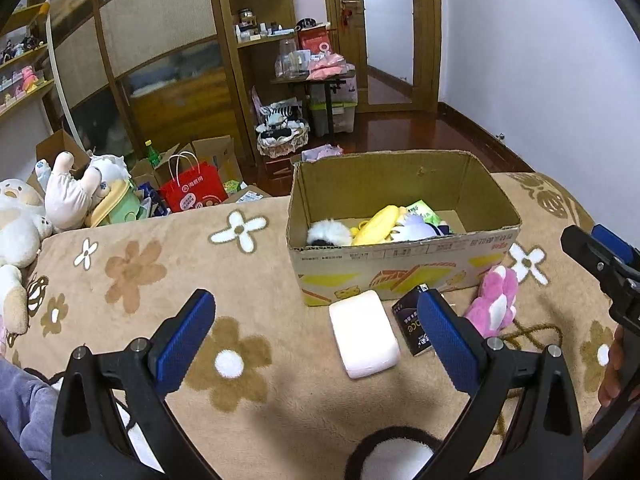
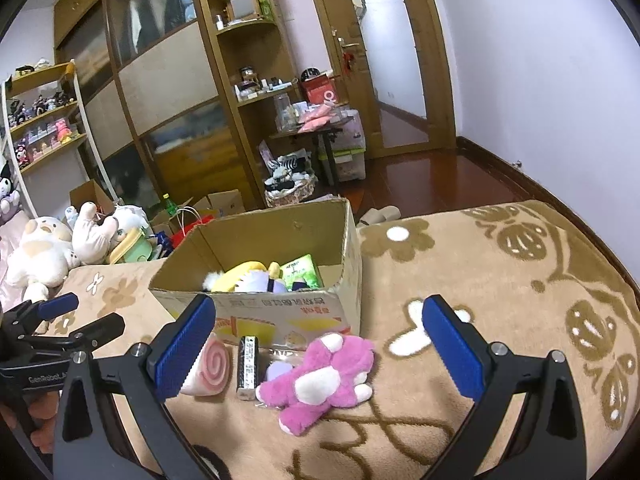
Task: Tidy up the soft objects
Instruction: 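Move both tools down toward the pink bear and white block beside the box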
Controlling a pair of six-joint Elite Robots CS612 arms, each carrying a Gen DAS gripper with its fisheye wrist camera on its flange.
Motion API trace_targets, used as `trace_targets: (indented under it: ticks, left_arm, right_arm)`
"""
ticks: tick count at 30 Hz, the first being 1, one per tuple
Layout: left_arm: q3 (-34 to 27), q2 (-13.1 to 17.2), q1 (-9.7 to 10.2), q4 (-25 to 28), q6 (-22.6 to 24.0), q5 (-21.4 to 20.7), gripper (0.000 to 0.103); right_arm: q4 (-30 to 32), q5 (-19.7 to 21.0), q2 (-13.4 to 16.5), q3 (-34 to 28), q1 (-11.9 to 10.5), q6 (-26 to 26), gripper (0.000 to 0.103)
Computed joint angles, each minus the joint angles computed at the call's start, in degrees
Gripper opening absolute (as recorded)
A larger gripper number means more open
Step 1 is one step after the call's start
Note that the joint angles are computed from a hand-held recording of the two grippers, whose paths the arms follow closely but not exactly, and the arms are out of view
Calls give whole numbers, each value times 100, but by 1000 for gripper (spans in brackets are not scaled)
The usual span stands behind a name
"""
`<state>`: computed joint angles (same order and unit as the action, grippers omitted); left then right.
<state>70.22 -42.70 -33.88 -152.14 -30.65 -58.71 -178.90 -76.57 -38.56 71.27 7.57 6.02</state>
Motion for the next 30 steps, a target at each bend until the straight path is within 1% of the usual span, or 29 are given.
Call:
trace_targets:
  ticks: [3,15,30]
  left_arm:
    - [-65,44,17,93,-17,-49,100]
    - [-412,284,135,490,-163,-546,100]
    - [-949,652,194,1185,-185,-788,100]
  right_arm:
    - [33,-69,60,-62,9,22,103]
    - [546,-282,298,-392,55,-58,103]
    - [1190,-530,602,-810,131,-247,103]
